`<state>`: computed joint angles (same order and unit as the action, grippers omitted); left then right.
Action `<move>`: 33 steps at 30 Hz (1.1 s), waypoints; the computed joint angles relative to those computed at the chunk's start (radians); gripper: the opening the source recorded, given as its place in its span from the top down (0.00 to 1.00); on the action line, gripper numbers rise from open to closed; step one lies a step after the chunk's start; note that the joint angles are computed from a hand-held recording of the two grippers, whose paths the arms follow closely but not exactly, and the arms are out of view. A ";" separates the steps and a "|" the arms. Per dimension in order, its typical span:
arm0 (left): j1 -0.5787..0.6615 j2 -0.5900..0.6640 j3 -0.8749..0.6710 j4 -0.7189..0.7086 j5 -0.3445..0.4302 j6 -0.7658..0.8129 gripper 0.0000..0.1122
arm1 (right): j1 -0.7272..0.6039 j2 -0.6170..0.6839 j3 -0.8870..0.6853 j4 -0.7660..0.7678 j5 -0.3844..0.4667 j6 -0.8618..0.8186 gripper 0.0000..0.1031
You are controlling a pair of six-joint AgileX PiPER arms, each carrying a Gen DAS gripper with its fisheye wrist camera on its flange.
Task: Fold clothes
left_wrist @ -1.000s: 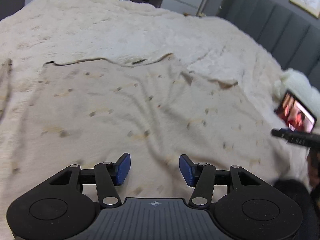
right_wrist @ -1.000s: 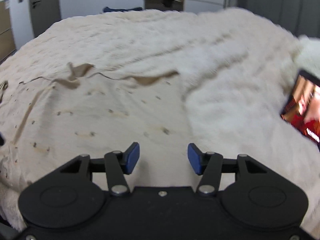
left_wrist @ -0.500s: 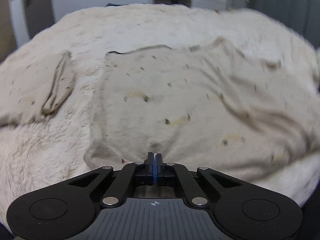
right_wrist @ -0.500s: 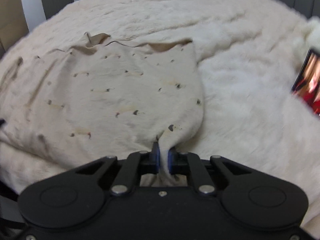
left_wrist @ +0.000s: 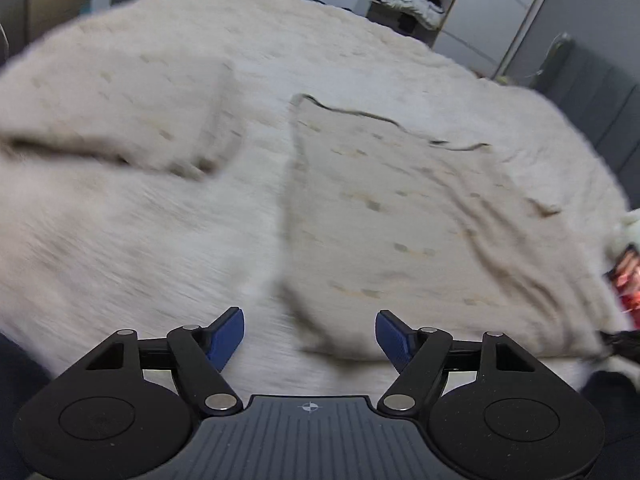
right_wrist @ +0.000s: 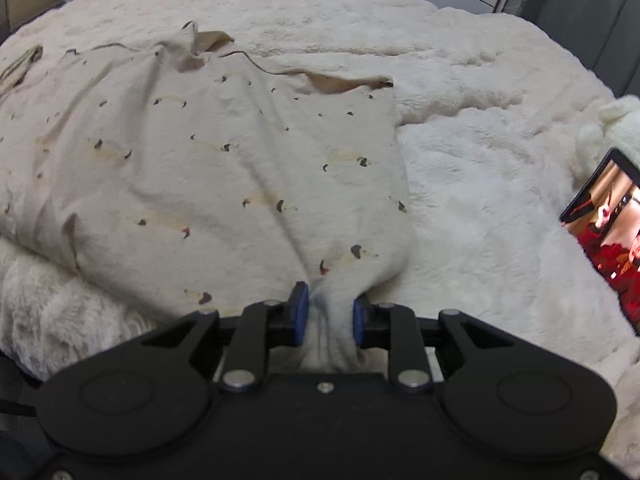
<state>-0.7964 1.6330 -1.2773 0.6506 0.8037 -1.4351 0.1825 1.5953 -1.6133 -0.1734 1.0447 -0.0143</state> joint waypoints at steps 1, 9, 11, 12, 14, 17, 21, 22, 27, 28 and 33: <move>-0.013 0.053 -0.052 -0.002 0.023 0.021 0.43 | 0.001 0.000 0.002 -0.001 -0.002 -0.001 0.78; -0.076 0.079 -0.069 0.184 0.093 -0.143 0.92 | -0.008 -0.034 0.051 -0.023 -0.036 0.012 0.96; -0.052 0.008 -0.026 0.173 0.075 -0.108 0.92 | -0.003 -0.039 0.062 -0.030 -0.035 -0.003 0.97; -0.033 -0.016 -0.006 0.151 0.067 -0.093 0.92 | 0.001 -0.038 0.063 -0.033 -0.033 -0.010 0.97; 0.016 -0.040 0.039 0.058 0.033 -0.039 0.92 | 0.004 -0.029 0.053 -0.033 -0.022 -0.024 0.97; 0.086 -0.081 0.121 -0.087 -0.055 0.001 0.91 | -0.007 -0.016 0.034 -0.021 -0.002 -0.034 0.95; 0.070 -0.137 0.144 -0.055 0.070 -0.135 1.00 | -0.002 -0.010 0.030 -0.097 0.039 0.037 0.92; 0.063 -0.157 0.155 -0.034 0.136 -0.192 1.00 | 0.002 -0.011 0.033 -0.117 0.042 0.053 0.92; -0.025 -0.190 0.095 0.109 0.148 -0.158 0.70 | 0.102 -0.047 0.000 -0.283 0.008 0.231 0.67; -0.023 -0.163 0.059 0.121 0.097 -0.106 0.52 | 0.123 -0.039 -0.030 -0.294 0.000 0.231 0.59; 0.064 0.103 -0.236 -0.010 -0.026 0.258 0.52 | 0.147 0.084 -0.220 -0.109 -0.074 0.002 0.66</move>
<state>-0.7319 1.7362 -1.5136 0.6407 0.7779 -1.1771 0.3295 1.6795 -1.8336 -0.2820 0.9707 -0.0119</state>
